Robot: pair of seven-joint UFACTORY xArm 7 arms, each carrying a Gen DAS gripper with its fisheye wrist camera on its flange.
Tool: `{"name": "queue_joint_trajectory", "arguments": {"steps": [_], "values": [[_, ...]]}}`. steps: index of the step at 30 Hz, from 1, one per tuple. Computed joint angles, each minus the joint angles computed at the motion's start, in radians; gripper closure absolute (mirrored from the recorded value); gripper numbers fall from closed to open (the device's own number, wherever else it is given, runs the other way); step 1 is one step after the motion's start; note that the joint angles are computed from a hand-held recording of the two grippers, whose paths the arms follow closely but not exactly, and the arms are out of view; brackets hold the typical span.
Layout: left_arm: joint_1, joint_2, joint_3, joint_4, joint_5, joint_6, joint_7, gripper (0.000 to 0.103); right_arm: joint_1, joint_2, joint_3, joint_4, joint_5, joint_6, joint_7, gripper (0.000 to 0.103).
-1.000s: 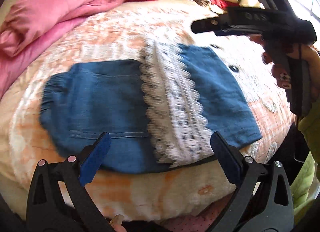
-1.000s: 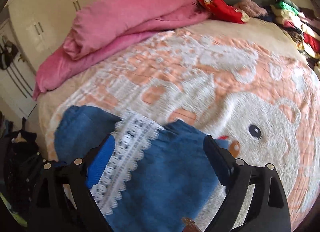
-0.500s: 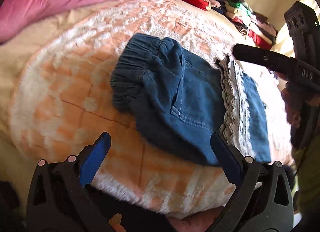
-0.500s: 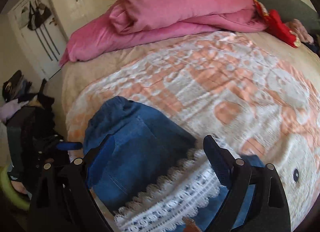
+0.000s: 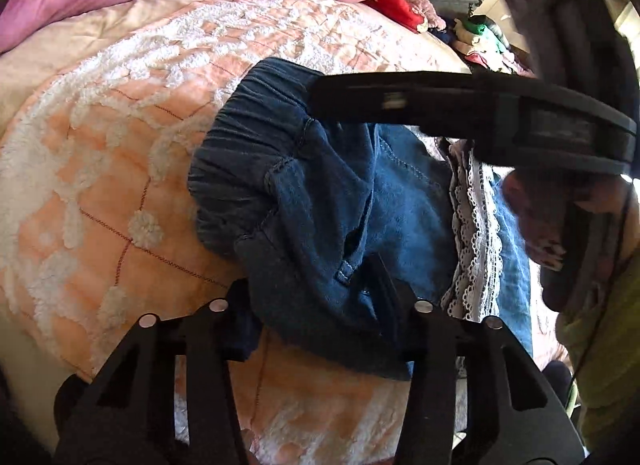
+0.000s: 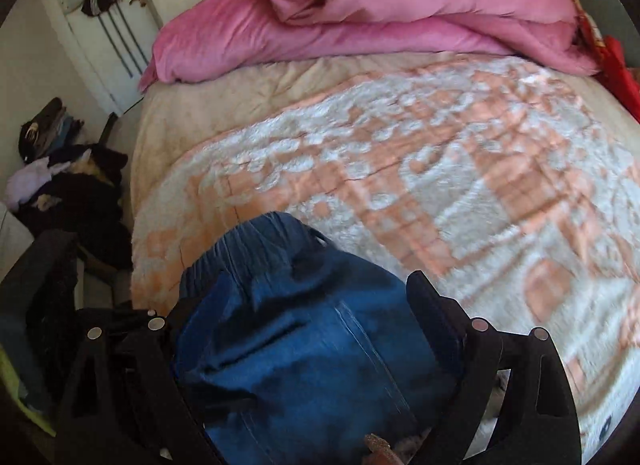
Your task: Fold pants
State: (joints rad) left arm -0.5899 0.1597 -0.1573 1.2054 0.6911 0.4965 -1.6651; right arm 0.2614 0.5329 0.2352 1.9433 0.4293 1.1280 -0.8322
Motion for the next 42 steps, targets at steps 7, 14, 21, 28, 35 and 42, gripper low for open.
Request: {"name": "queue_joint_trajectory", "arguments": {"steps": [7, 14, 21, 28, 35, 42], "values": [[0.000, -0.016, 0.004, -0.019, 0.030, -0.045, -0.055, 0.071, -0.027, 0.122, 0.038, 0.155, 0.063, 0.180, 0.015, 0.064], [-0.018, -0.018, -0.012, 0.040, 0.097, -0.061, -0.052, 0.071, -0.185, 0.054, 0.062, 0.125, 0.293, 0.270, -0.067, 0.070], [-0.088, 0.116, -0.017, 0.268, 0.092, -0.065, 0.110, 0.065, -0.327, -0.086, -0.010, -0.004, 0.426, 0.284, -0.208, 0.052], [-0.105, 0.263, -0.094, 0.419, -0.132, -0.081, 0.485, 0.059, -0.407, -0.149, -0.103, -0.127, 0.461, 0.209, -0.160, 0.025], [-0.237, 0.179, 0.069, 0.397, 0.010, 0.115, 0.343, 0.059, -0.414, -0.243, -0.138, -0.308, 0.469, 0.120, -0.094, 0.019], [-0.196, 0.327, 0.058, 0.577, -0.106, 0.312, 0.487, 0.063, -0.300, -0.255, -0.152, -0.347, 0.274, 0.032, 0.067, 0.025]]}}
